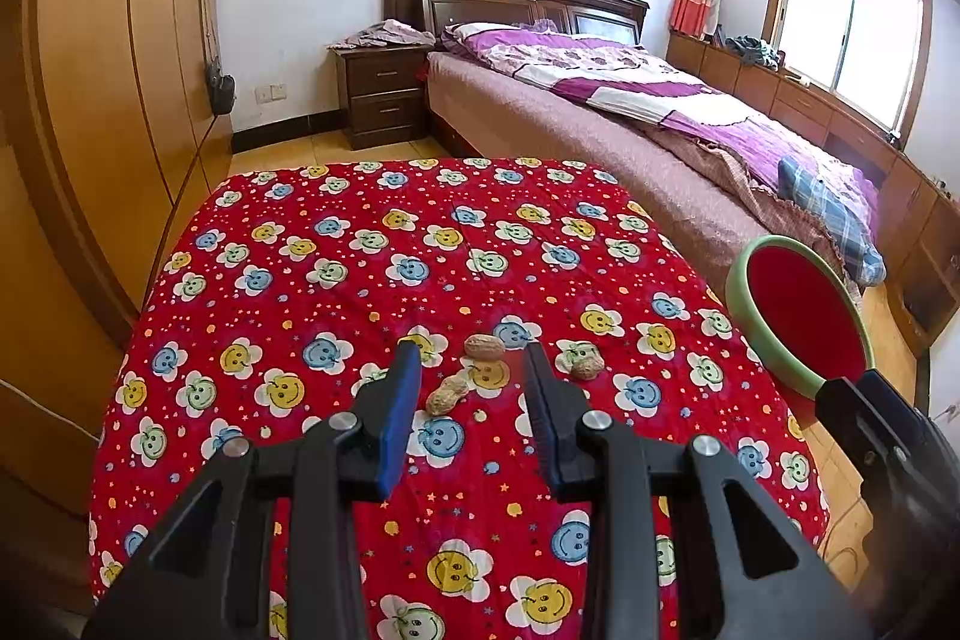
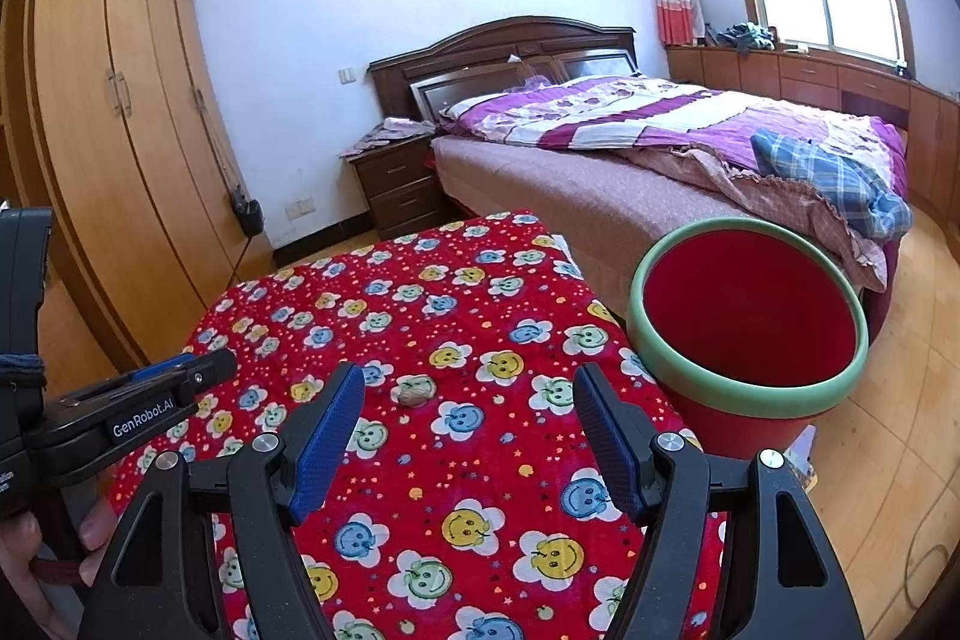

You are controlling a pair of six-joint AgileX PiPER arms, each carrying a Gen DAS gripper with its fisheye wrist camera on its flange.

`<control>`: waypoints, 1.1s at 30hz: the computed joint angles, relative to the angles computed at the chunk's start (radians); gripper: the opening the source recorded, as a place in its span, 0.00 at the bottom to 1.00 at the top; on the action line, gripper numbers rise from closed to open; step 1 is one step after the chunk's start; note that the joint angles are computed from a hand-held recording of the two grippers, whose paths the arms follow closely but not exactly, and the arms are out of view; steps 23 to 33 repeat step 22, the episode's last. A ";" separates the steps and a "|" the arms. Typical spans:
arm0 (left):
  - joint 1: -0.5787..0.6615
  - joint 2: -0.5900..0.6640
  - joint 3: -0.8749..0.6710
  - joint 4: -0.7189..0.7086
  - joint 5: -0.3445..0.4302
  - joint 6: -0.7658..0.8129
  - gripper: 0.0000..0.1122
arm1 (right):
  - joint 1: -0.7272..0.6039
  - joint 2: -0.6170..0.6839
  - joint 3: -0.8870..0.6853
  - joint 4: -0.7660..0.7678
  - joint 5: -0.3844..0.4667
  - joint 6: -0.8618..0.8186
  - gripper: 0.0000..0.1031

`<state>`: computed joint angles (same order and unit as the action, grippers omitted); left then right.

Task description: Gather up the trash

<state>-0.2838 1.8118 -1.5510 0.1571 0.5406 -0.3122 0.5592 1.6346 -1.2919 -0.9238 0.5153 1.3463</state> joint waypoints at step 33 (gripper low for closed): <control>0.005 -0.058 0.065 0.032 -0.036 -0.026 0.31 | 0.036 -0.014 0.001 -0.053 0.019 0.042 0.71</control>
